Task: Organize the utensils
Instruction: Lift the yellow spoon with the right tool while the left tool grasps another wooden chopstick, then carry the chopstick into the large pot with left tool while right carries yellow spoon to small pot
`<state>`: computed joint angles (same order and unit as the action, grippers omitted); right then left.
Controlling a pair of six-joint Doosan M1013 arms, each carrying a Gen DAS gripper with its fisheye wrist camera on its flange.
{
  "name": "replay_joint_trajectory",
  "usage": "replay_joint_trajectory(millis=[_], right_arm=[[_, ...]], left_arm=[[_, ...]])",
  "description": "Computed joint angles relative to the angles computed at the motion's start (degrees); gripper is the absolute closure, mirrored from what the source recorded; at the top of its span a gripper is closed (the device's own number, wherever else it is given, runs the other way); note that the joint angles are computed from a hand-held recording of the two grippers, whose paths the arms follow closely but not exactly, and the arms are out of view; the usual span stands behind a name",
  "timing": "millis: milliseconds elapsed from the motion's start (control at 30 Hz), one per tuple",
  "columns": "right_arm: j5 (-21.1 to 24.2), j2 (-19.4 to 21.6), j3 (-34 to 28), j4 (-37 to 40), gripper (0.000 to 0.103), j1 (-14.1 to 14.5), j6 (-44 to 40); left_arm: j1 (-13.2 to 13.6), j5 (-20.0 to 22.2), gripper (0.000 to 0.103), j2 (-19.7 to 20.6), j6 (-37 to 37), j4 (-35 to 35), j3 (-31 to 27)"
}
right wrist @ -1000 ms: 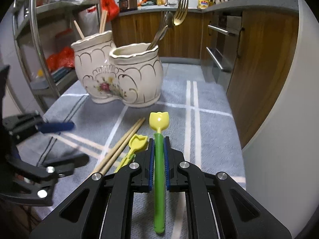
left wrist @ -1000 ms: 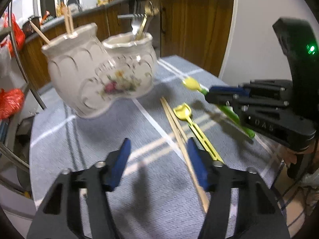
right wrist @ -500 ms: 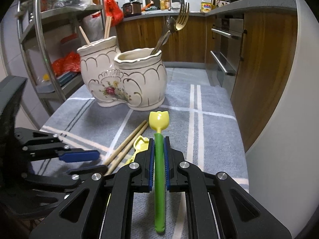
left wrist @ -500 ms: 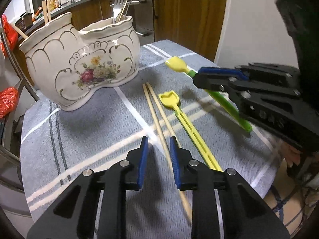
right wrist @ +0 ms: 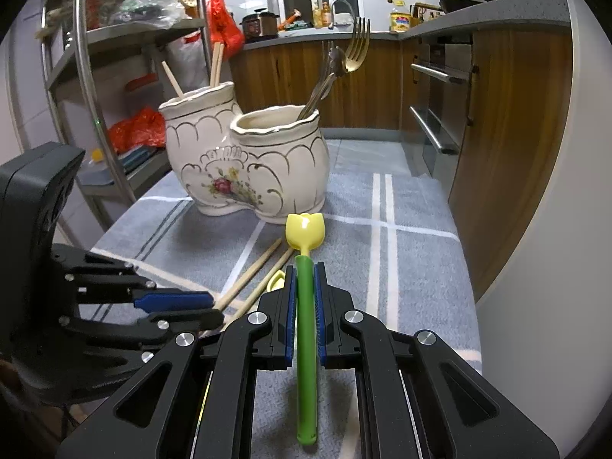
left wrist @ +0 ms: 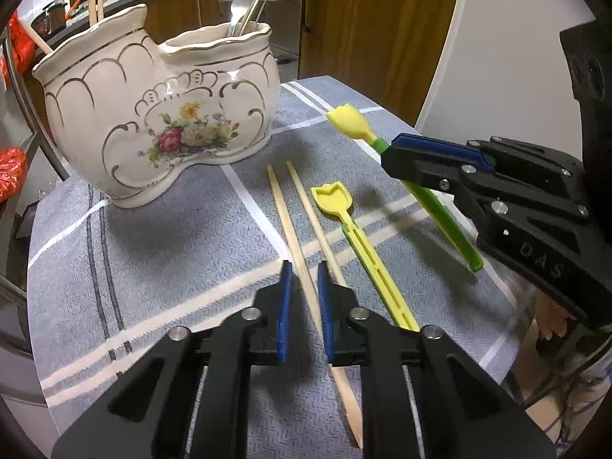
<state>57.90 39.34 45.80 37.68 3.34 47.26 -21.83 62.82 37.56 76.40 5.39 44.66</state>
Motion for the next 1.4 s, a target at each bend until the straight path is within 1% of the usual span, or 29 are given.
replay_joint_trajectory(millis=[133,200,267,367,433,533,567,600,667,733,767,833,900,1067,1100,1167,1267,1300,1400], right_arm=[[-1.8,-0.9,1.5,1.6,0.093,-0.1,-1.8],[-3.1,-1.3,2.4,2.8,0.093,-0.3,-2.6],[-3.9,-1.6,2.8,3.7,0.093,-0.4,-2.7],[-5.0,-1.8,3.3,5.0,0.093,-0.5,-2.8],[-5.6,-1.9,3.4,5.6,0.093,-0.5,-2.8],[-6.6,-2.2,3.9,6.9,0.093,-0.5,-3.5],[-7.2,-2.4,4.4,7.9,0.093,-0.6,-4.0],[-7.8,-2.7,4.9,8.8,0.093,-0.6,-4.7],[-9.4,-3.3,6.1,11.5,0.093,-0.8,-6.7],[-11.1,-3.9,7.3,13.9,0.093,-0.8,-8.5],[-11.9,-4.2,7.8,15.3,0.093,-0.8,-9.4],[-12.9,-4.4,8.1,16.8,0.093,-0.8,-10.3],[-14.0,-4.4,7.9,17.5,0.093,-0.6,-10.6],[-14.7,-3.0,4.2,17.1,0.093,0.1,-8.4],[-14.9,-2.9,3.8,17.4,0.093,0.3,-8.4],[-15.3,-2.4,2.6,18.2,0.093,0.6,-8.7],[-15.0,-0.6,-1.2,18.9,0.093,1.1,-7.5],[-14.6,0.2,-2.9,19.6,0.093,1.2,-7.0],[-13.6,3.0,-8.0,21.1,0.093,1.6,-4.2]], left_arm=[[0.3,-2.5,0.097,-1.3,0.6,-0.4,2.5],[0.6,-5.3,0.097,-2.8,1.5,-0.9,5.1],[0.9,-9.4,0.097,-4.8,2.5,-1.5,8.1],[1.0,-14.6,0.097,-7.4,1.9,0.9,11.8],[1.4,-19.9,0.097,-9.3,2.7,0.5,14.9],[1.8,-27.3,0.097,-11.8,0.6,3.3,19.0],[2.0,-31.0,0.097,-13.0,-0.7,4.2,20.9],[2.1,-33.1,0.097,-13.6,-2.2,5.4,22.0],[2.3,-36.8,0.097,-14.6,-6.1,9.2,23.7],[2.3,-39.3,0.097,-14.7,-9.3,12.3,24.0],[2.2,-40.7,0.097,-15.1,-12.1,15.4,24.5],[2.1,-42.8,0.097,-15.5,-17.0,20.8,25.4],[2.5,-43.8,0.097,-15.7,-18.6,22.8,25.6],[3.7,-44.3,0.097,-14.7,-17.0,21.1,23.4],[3.8,-43.8,0.097,-14.0,-16.2,20.4,21.8],[4.4,-44.3,0.097,-13.6,-14.2,18.3,20.7],[5.4,-45.5,0.097,-12.7,-11.2,13.9,18.6],[5.9,-46.0,0.097,-12.3,-9.3,11.3,17.8],[7.5,-47.3,0.097,-10.7,-1.4,0.2,14.6]])
